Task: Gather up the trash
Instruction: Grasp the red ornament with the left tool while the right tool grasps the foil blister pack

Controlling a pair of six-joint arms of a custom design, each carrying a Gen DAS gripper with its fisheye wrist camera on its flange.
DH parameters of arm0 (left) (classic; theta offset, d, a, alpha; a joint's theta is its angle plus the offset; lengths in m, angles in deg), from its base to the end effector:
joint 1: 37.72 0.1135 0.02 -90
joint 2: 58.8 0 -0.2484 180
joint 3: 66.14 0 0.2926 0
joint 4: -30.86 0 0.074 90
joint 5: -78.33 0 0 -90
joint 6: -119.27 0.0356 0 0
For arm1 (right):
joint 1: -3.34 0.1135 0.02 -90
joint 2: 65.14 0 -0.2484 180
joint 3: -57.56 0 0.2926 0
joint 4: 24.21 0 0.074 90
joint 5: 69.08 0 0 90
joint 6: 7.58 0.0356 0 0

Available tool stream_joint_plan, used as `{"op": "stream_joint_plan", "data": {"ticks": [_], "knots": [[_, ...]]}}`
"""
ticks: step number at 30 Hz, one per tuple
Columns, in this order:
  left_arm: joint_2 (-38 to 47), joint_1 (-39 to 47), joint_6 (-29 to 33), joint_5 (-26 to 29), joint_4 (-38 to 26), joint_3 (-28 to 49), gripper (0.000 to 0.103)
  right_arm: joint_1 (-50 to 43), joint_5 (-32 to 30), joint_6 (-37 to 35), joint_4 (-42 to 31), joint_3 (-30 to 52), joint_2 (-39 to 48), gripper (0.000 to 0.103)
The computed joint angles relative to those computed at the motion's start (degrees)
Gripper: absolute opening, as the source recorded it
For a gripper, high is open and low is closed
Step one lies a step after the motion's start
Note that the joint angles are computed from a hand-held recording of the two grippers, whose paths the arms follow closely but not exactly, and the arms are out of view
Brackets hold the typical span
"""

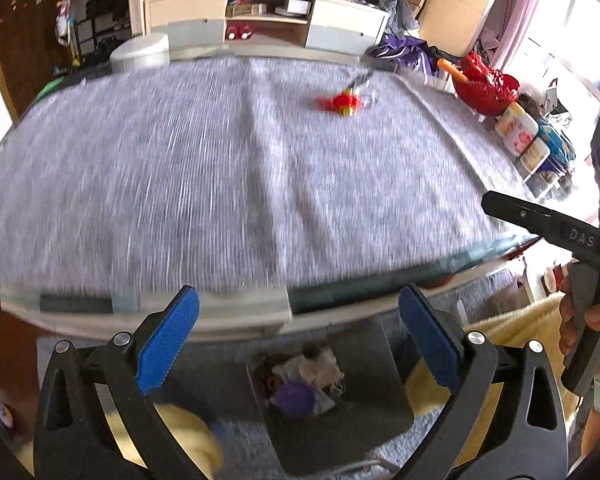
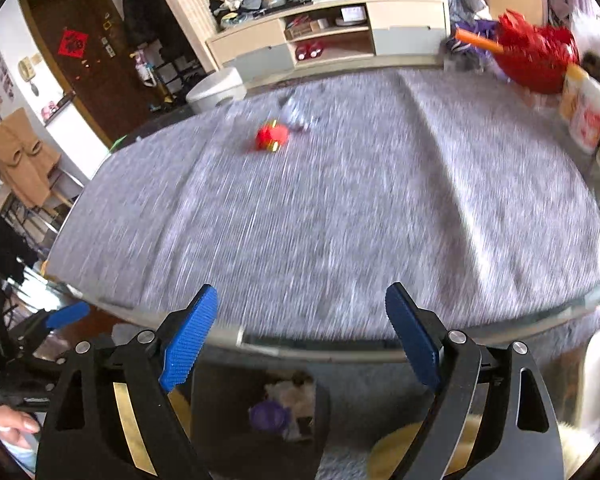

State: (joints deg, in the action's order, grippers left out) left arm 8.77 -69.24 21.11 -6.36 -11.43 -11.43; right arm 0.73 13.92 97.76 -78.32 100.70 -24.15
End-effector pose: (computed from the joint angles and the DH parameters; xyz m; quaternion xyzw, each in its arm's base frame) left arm 0.2310 -0.1455 0.1882 0.2065 0.9305 -0.1431 0.2664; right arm 0.1923 -0.0044 0.2013 0.1276 0.9352 0.0934 0.3169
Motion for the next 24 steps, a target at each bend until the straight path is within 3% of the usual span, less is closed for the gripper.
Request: {"op": "stream_joint_plan", "data": {"ticks": [7,18,24], "knots": [[16.7,-0.5,3.1,-0.6,1.1,16.2,0.095,-3.7,0.1,-1.9,10.7,10.6,19.0,0.086],[37.1,-0.4,6.2,-0.2,-0.2,35.9,0.095,-4.3,-4.1,-2.7,17.2,27.4,44.1,0.085],[44.4,-0.2,6.5,0.8,-1.2,43.1,0.095,-3.8,-6.8,-2.4,18.3,35.0,54.0,0.063]]}}
